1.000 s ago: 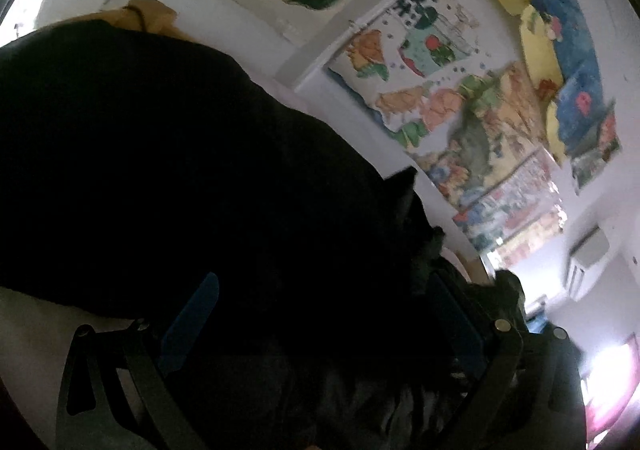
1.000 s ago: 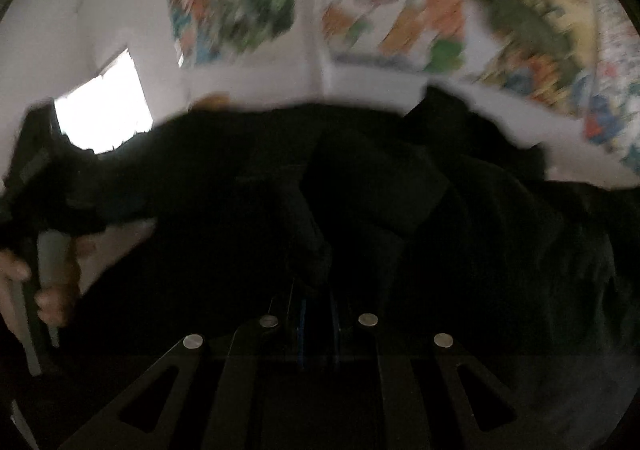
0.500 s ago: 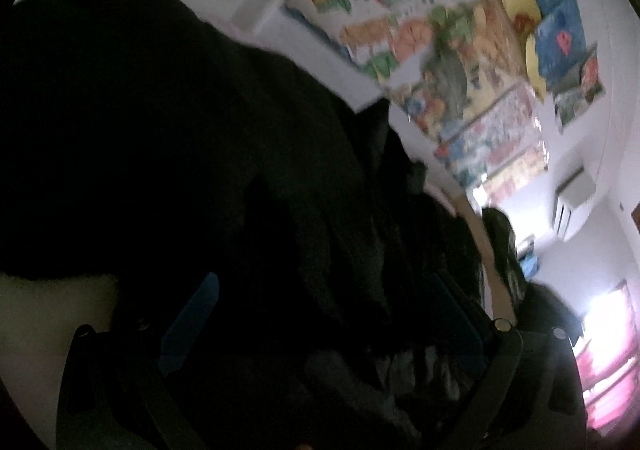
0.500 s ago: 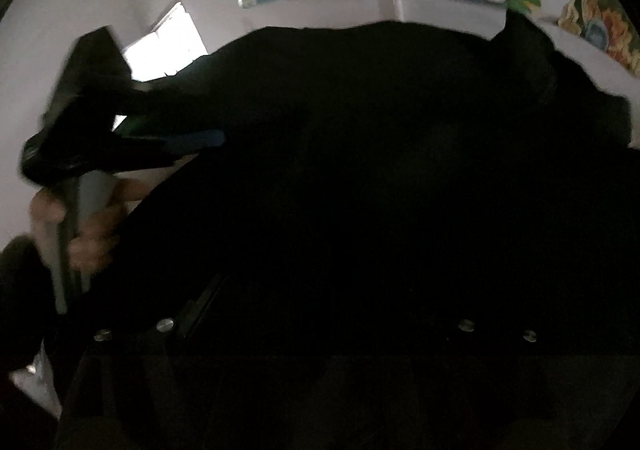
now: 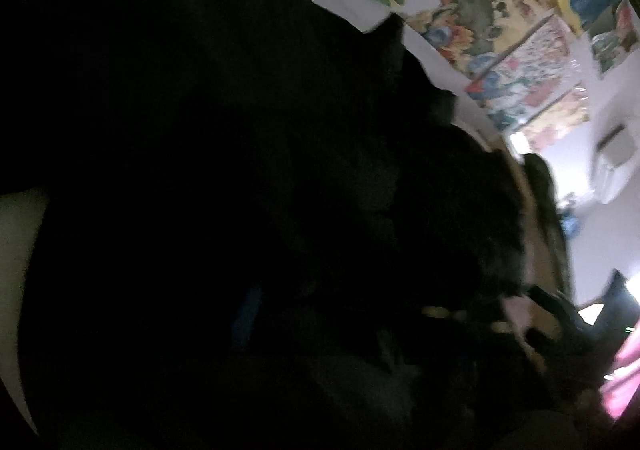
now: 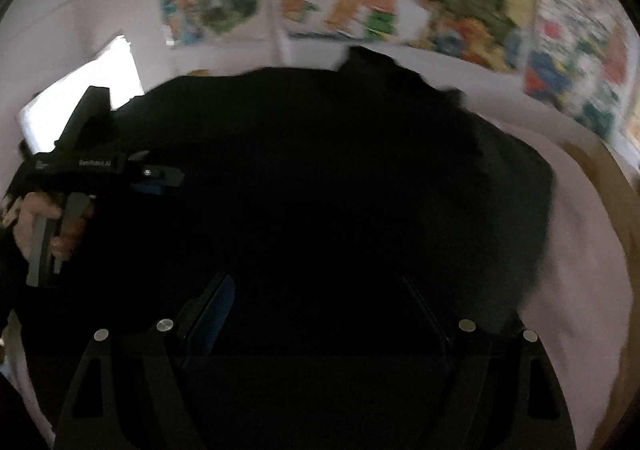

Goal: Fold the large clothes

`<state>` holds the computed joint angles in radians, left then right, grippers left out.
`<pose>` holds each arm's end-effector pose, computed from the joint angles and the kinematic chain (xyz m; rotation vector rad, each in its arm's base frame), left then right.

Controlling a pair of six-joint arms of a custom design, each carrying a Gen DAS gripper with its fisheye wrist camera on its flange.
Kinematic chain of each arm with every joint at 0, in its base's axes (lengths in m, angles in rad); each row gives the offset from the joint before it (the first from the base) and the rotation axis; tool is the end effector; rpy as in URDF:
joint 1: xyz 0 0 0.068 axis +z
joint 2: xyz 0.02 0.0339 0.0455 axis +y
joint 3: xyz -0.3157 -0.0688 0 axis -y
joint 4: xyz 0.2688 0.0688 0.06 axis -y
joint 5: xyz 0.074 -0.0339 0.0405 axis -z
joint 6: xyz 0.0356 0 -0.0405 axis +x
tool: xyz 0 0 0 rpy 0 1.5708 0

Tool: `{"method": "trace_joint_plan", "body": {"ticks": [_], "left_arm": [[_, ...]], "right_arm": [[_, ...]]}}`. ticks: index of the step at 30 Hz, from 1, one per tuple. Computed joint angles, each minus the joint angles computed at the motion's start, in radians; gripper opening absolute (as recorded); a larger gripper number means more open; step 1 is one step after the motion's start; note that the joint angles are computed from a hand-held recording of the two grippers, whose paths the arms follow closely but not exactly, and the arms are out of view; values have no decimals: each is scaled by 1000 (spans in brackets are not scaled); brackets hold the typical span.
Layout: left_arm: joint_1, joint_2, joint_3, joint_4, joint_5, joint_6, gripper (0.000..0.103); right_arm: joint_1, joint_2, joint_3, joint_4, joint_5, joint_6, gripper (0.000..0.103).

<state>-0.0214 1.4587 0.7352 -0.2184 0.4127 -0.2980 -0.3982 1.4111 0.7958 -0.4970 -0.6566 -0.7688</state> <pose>0.2882 -0.0205 0.2080 -0.1768 2.5107 -0.6488 0.2565 -0.0843 0.2274 -0.6257 2.3092 0.3713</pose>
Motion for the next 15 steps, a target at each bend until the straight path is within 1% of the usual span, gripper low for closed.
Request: {"method": "trace_joint_plan", "body": {"ticks": [1, 3, 4, 6, 8, 9, 10, 13, 15], "left_arm": [[-14, -8, -7, 16, -47, -5, 10], [-35, -37, -32, 64, -115, -15, 5], [-49, -56, -48, 87, -146, -24, 3], [-84, -115, -76, 129, -235, -34, 3], [-113, -187, -92, 146, -343, -18, 2], [-124, -220, -103, 162, -387, -4, 2], [-126, -244, -109, 171, -415, 15, 2], [-120, -260, -116, 205, -449, 58, 2], [-110, -234, -126, 236, -457, 74, 2]], "right_arm": [[-49, 6, 7, -15, -17, -19, 83], [-127, 0, 13, -38, -38, -53, 83], [-174, 3, 18, -46, -46, -77, 83], [-237, 6, 25, -35, -69, -85, 83], [-273, 14, 28, 28, -78, -29, 83], [-295, 18, 29, 46, -87, -13, 83], [-299, 28, 30, 96, -84, 38, 83], [-280, 70, 40, 224, -68, 167, 83], [-246, 116, 56, 300, -48, 248, 81]]}}
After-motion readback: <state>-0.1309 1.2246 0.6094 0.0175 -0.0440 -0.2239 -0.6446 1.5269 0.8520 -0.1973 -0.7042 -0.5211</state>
